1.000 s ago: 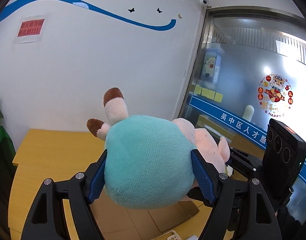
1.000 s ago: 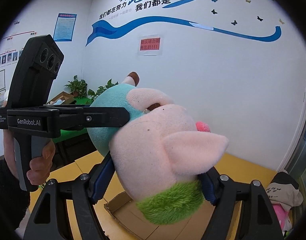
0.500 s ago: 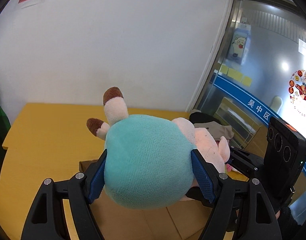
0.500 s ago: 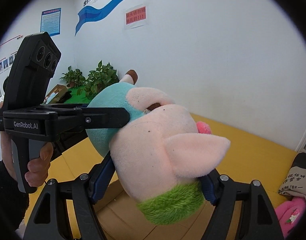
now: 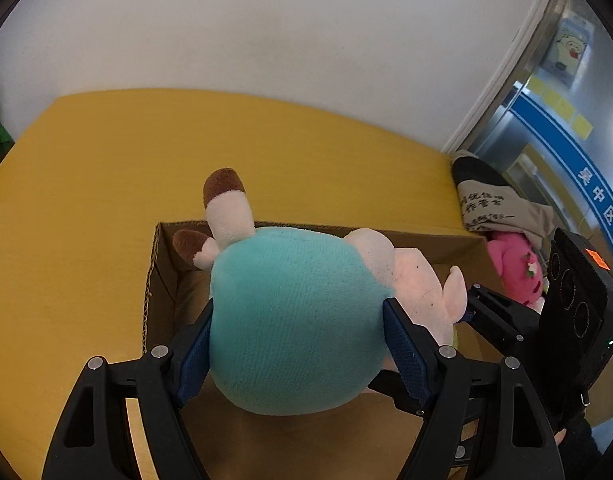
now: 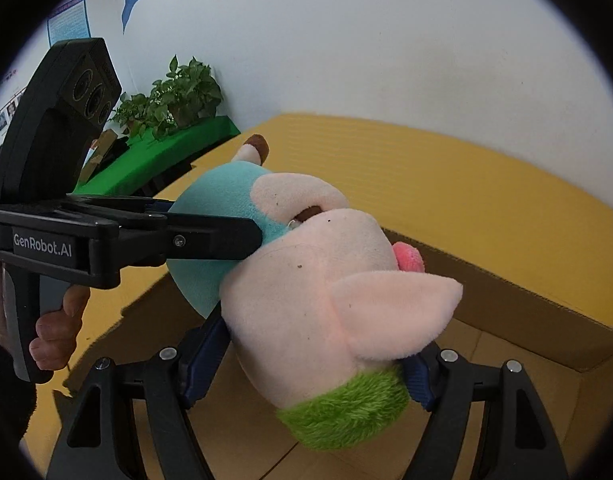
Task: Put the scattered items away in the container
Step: 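Lift the plush pig with the left gripper and carry it over the box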
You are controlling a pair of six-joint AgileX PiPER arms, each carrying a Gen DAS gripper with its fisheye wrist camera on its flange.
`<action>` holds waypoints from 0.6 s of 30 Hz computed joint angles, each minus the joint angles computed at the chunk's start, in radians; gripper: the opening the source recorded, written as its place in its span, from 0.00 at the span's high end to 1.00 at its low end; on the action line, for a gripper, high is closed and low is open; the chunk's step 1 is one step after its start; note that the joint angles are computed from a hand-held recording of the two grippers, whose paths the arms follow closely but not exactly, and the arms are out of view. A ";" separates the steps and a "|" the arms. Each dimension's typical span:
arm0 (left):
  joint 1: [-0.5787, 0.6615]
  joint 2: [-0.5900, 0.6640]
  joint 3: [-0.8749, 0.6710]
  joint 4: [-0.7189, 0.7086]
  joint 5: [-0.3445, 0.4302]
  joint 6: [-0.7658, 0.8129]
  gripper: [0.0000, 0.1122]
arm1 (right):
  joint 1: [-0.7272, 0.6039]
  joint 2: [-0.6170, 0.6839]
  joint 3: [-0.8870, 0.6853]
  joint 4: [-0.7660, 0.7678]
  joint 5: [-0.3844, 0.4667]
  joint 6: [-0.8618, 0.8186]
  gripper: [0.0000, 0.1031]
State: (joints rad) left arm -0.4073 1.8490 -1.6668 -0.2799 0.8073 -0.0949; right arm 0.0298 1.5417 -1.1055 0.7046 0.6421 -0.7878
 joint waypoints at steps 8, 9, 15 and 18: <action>0.003 0.087 -0.022 0.102 0.011 -0.131 0.23 | 0.078 0.138 -0.047 -0.091 -0.083 0.130 0.17; -0.003 0.097 -0.040 0.119 0.017 -0.144 0.22 | 0.082 0.146 -0.073 -0.121 -0.068 0.170 0.16; -0.002 0.093 -0.030 0.129 -0.002 -0.159 0.20 | 0.122 0.133 -0.178 -0.313 -0.004 0.375 0.16; 0.006 0.087 -0.026 0.125 0.000 -0.152 0.19 | 0.064 0.076 -0.127 -0.202 0.044 0.283 0.16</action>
